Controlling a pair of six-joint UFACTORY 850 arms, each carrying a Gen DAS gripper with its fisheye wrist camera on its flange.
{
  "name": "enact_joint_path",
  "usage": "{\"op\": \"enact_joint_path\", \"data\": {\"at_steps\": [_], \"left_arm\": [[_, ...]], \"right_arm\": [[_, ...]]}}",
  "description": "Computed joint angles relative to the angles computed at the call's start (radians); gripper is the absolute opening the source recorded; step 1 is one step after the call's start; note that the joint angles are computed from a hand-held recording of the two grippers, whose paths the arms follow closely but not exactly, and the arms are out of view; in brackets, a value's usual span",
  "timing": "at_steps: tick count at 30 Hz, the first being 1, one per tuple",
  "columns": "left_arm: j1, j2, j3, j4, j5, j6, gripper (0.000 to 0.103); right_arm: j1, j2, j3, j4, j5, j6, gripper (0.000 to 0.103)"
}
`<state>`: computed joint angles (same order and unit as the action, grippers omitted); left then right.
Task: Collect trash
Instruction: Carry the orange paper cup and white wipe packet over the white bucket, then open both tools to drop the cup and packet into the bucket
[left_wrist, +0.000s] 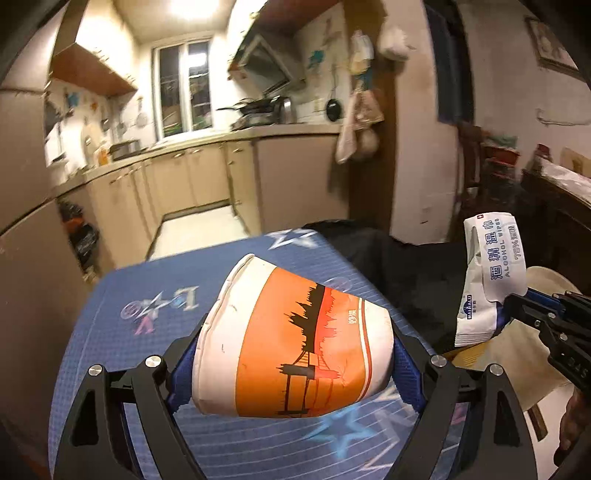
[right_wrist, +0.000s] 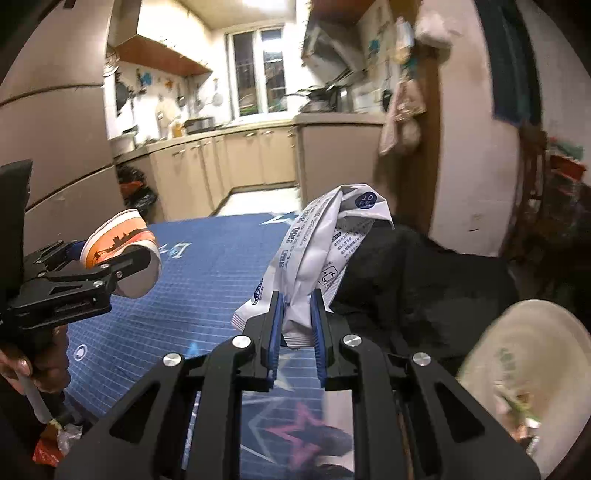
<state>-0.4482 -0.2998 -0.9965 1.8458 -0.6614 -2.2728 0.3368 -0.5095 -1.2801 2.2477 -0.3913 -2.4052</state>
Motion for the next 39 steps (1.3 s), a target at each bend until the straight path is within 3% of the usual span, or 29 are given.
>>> {"op": "enact_joint_path", "data": {"at_steps": [11, 20, 30, 39], "left_arm": [[-0.114, -0.221, -0.342, 0.009, 0.081, 0.171, 0.086], [-0.189, -0.467, -0.713, -0.118, 0.178, 0.447, 0.086], [-0.23, -0.722, -1.096, -0.437, 0.209, 0.881, 0.086], [-0.227, -0.845, -1.28, -0.68, 0.248, 1.16, 0.086]], "right_arm": [[-0.138, 0.091, 0.097, 0.396, 0.024, -0.385, 0.014], [-0.246, 0.108, 0.112, 0.62, 0.037, -0.592, 0.014], [-0.311, 0.046, 0.06, 0.682, 0.09, -0.639, 0.014], [-0.335, -0.011, 0.013, 0.683, 0.13, -0.644, 0.015]]}}
